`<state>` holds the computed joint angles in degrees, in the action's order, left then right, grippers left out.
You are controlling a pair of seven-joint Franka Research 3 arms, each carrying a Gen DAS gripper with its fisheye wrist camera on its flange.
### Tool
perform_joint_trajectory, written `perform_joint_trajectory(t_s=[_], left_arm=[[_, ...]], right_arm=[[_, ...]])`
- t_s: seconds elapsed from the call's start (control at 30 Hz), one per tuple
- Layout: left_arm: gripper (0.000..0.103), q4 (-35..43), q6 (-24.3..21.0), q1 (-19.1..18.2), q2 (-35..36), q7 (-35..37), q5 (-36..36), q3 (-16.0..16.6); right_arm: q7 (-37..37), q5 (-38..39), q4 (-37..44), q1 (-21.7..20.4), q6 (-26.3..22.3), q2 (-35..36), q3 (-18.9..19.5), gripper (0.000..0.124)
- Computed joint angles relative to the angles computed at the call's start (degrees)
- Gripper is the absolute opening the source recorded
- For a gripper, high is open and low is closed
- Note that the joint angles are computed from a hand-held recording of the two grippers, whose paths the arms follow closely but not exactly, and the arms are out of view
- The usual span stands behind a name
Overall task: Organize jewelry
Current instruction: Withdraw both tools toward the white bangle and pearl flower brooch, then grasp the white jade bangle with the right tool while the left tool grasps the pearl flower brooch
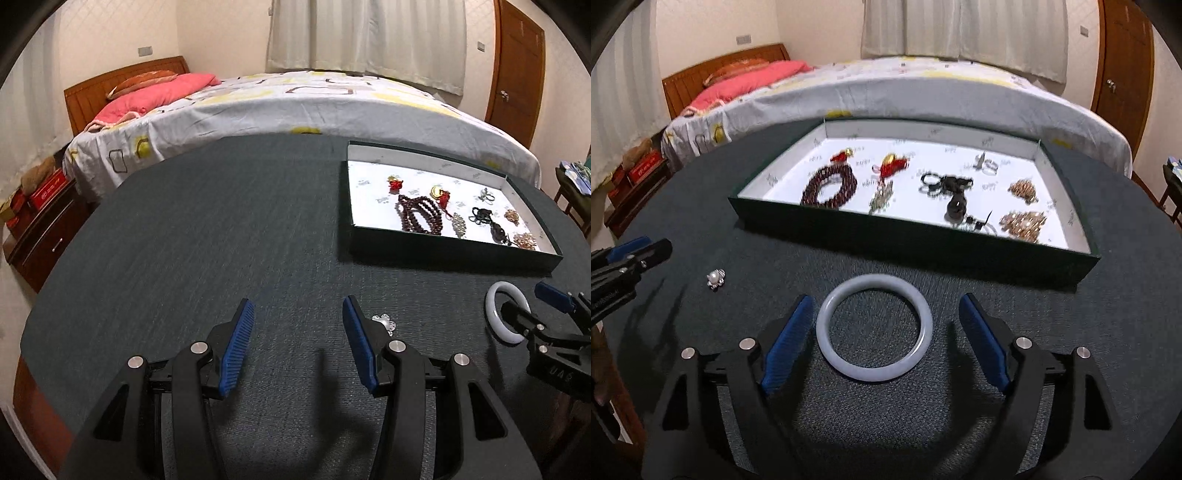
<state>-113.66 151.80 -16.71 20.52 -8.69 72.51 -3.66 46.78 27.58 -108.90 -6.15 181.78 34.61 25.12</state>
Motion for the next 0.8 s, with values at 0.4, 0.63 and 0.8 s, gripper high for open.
perform_joint_trajectory(t_s=[0.4,0.63,0.8], left_arm=[[0.063,0.68,1.17,-0.10,0.96,0.59,-1.05,-0.10],[0.064,2.31,2.95,-1.82,1.98,-0.83,2.39,0.64],[0.057,5.00,2.99,-2.49,4.25,3.30,1.64,0.15]], right_arm=[[-3.06,2.98,1.38,2.33,-5.73,-0.33,-3.04,0.068],[-9.15,9.01,0.74,-2.13,-4.39,-0.55,1.12,0.068],[-12.94,12.96,0.51,-5.92,-3.74,-0.76,4.28,0.068]])
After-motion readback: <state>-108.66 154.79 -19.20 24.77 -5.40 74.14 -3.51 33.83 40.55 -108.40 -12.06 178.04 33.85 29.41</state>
